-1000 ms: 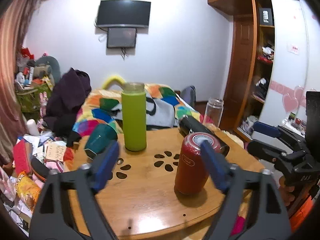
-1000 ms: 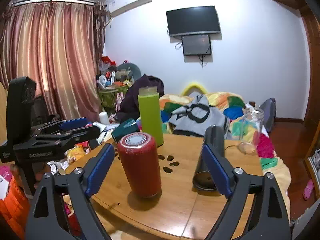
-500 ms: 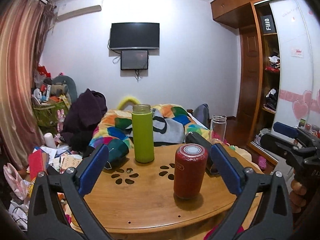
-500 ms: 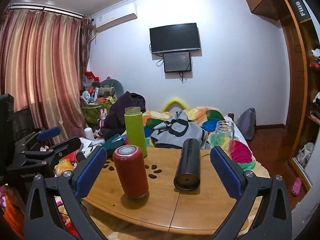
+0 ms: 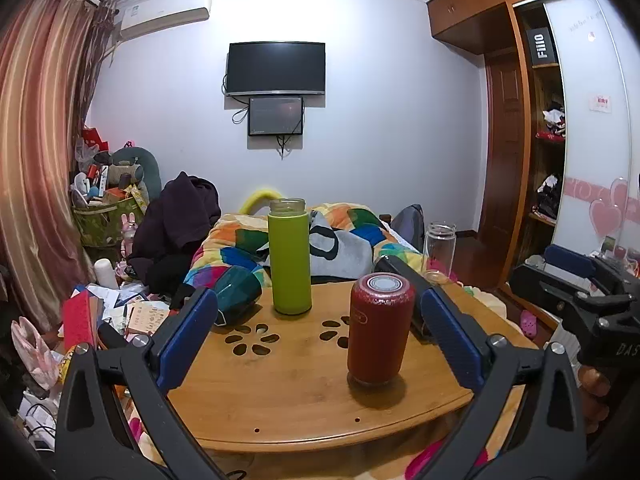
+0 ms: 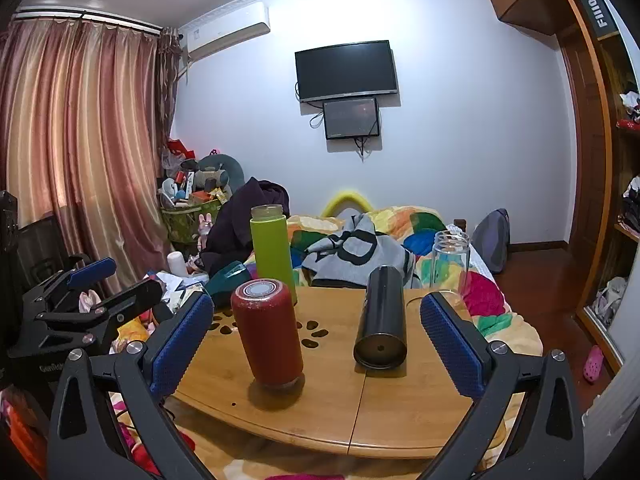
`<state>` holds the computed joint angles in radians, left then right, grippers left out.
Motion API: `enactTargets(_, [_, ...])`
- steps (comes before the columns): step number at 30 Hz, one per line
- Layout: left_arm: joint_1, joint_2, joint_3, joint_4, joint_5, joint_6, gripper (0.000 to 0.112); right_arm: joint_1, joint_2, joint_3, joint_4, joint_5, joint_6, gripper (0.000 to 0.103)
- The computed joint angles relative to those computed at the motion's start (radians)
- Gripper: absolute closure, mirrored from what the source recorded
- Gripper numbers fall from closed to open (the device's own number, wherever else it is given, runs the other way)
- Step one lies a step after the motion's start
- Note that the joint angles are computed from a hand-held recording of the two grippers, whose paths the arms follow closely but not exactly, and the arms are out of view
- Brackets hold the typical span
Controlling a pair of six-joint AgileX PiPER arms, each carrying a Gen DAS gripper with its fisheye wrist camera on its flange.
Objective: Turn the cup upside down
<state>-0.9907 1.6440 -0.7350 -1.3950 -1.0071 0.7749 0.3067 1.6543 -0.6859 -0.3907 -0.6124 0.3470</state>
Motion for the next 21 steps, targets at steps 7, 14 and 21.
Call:
enactTargets(7, [-0.008,0.009,0.001,0.006,-0.004,-0.002,0.009,0.004,-0.003,-0.004,-0.006,0.011,0.009,0.000])
enactTargets(14, [-0.014,0.009,0.000,0.003,-0.012,0.001,0.009,0.008,0.000,-0.006,-0.006,0.011,0.010,0.000])
enactTargets(21, [-0.014,0.009,-0.001,0.002,-0.011,0.002,0.009,0.006,0.001,-0.005,-0.008,0.007,0.009,0.000])
